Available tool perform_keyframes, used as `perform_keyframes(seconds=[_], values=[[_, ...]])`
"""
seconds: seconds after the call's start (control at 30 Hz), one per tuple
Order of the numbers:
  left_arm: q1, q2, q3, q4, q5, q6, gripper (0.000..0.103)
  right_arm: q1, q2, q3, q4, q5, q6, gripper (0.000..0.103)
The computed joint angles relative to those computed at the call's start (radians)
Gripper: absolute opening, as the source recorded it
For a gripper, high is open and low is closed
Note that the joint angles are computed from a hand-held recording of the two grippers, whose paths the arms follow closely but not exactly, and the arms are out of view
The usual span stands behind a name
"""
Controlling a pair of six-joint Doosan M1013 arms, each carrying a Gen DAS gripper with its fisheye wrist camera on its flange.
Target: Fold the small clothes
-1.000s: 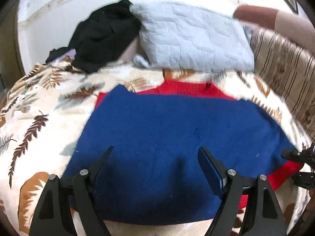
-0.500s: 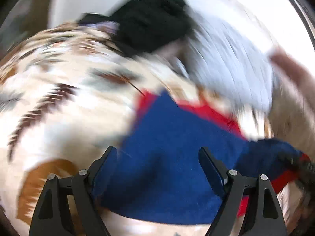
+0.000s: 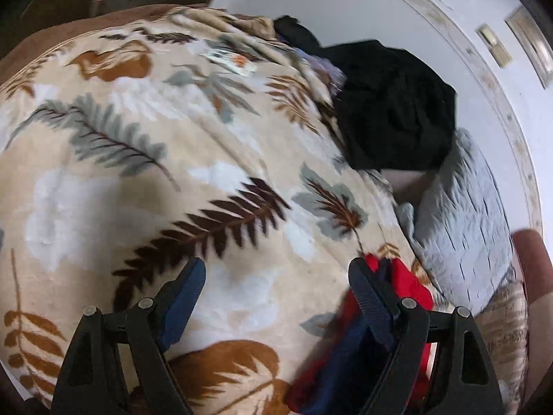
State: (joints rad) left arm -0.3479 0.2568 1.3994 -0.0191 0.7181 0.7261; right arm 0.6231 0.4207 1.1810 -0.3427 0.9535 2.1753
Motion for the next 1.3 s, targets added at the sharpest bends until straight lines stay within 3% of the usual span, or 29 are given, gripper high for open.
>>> perform_keyframes(seconds=[0.1, 0.23, 0.33, 0.47, 0.57, 0.6, 0.63, 0.7, 0.87, 1.07, 1.13, 1.2, 1.3], values=[[-0.003, -0.001, -0.003, -0.043, -0.011, 0.064, 0.085, -0.005, -0.026, -0.001, -0.034, -0.054, 0.062, 0.012], [0.005, -0.005, 0.002, -0.04, -0.013, 0.04, 0.085, -0.006, -0.061, 0.027, -0.061, -0.167, 0.167, 0.012], [0.011, 0.001, -0.001, -0.078, -0.007, 0.073, 0.085, -0.001, -0.037, 0.019, -0.005, -0.199, 0.106, 0.012], [0.034, 0.023, -0.012, -0.367, 0.004, 0.353, 0.085, -0.009, 0.004, 0.026, 0.152, -0.128, -0.049, 0.014], [0.039, 0.053, -0.039, -0.52, 0.069, 0.516, 0.085, -0.01, -0.02, 0.076, 0.149, -0.185, -0.049, 0.017], [0.035, 0.065, -0.051, -0.54, 0.091, 0.548, 0.085, -0.01, -0.025, 0.082, 0.158, -0.193, -0.06, 0.028], [0.028, 0.074, -0.063, -0.545, 0.105, 0.575, 0.085, -0.014, -0.03, 0.088, 0.187, -0.202, -0.087, 0.046], [0.012, 0.087, -0.082, -0.533, 0.128, 0.617, 0.085, -0.014, -0.041, 0.106, 0.228, -0.228, -0.125, 0.068], [-0.006, 0.125, -0.129, -0.564, 0.2, 0.673, 0.085, -0.02, -0.125, 0.221, 0.262, -0.346, -0.114, 0.068], [-0.037, 0.176, -0.227, -0.445, 0.292, 0.627, 0.084, -0.055, -0.22, 0.35, 0.273, -0.454, -0.041, 0.068], [-0.043, 0.204, -0.278, -0.405, 0.352, 0.613, 0.076, -0.068, -0.241, 0.381, 0.293, -0.483, -0.028, 0.068], [-0.046, 0.238, -0.329, -0.38, 0.441, 0.597, 0.051, -0.076, -0.257, 0.404, 0.284, -0.502, 0.002, 0.068], [-0.047, 0.267, -0.368, -0.365, 0.506, 0.565, 0.046, -0.092, -0.274, 0.432, 0.313, -0.523, 0.012, 0.068]])
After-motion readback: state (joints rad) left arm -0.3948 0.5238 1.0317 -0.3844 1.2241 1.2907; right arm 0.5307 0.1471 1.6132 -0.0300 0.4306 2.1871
